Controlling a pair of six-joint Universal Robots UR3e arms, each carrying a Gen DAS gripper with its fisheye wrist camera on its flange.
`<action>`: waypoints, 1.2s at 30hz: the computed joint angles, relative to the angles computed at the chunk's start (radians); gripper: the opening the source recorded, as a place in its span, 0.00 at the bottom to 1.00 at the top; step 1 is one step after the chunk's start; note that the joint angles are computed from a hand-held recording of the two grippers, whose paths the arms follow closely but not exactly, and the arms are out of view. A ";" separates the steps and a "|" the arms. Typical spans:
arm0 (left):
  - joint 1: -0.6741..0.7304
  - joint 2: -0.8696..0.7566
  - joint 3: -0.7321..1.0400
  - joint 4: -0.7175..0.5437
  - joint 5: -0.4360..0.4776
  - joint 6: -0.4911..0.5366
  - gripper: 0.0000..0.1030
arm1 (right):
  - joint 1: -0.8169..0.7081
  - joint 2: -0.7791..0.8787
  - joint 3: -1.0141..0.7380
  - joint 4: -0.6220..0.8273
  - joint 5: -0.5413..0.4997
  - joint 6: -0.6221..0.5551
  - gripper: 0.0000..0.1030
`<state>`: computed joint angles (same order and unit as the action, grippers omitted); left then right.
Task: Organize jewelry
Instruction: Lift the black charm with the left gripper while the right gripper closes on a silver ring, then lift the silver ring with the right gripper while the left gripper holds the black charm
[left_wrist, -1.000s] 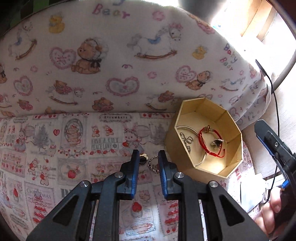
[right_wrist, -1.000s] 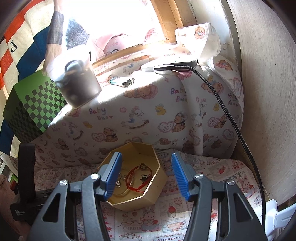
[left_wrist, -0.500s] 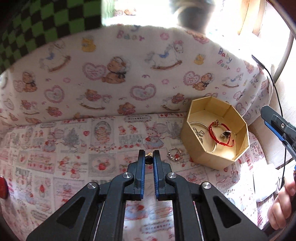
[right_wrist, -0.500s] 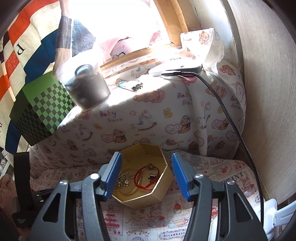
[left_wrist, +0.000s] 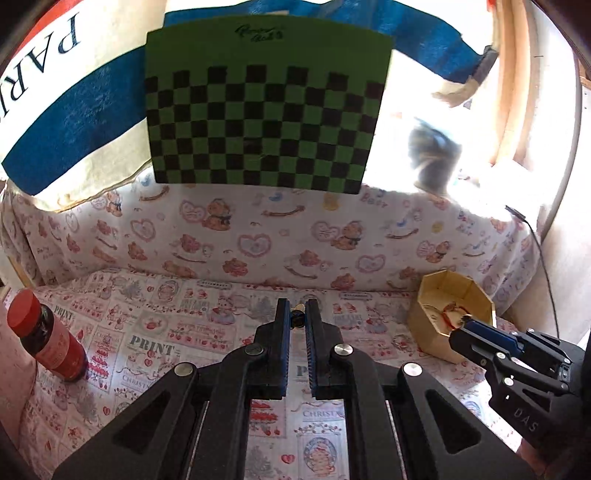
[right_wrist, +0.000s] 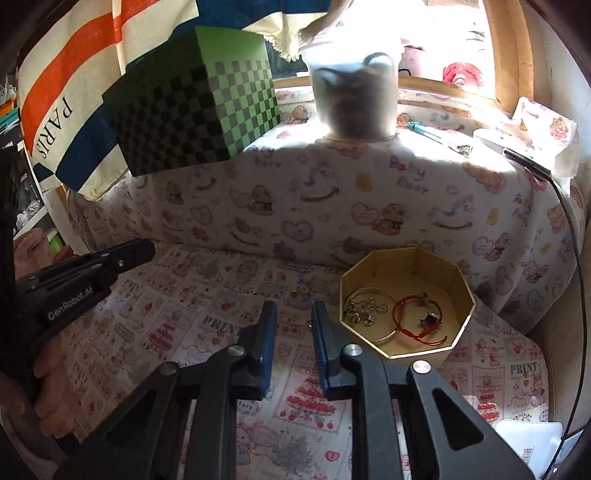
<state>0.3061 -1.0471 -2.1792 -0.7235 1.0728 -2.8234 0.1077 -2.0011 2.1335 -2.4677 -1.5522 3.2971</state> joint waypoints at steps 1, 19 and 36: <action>-0.028 -0.043 -0.004 0.052 0.047 -0.030 0.07 | -0.008 0.050 -0.043 0.044 0.021 0.001 0.13; 0.049 -0.196 0.037 0.112 0.093 -0.050 0.07 | 0.176 0.597 -0.503 0.305 -0.327 0.088 0.09; 0.119 -0.164 0.049 0.078 0.037 -0.038 0.07 | 0.210 0.575 -0.474 0.259 -0.211 0.075 0.03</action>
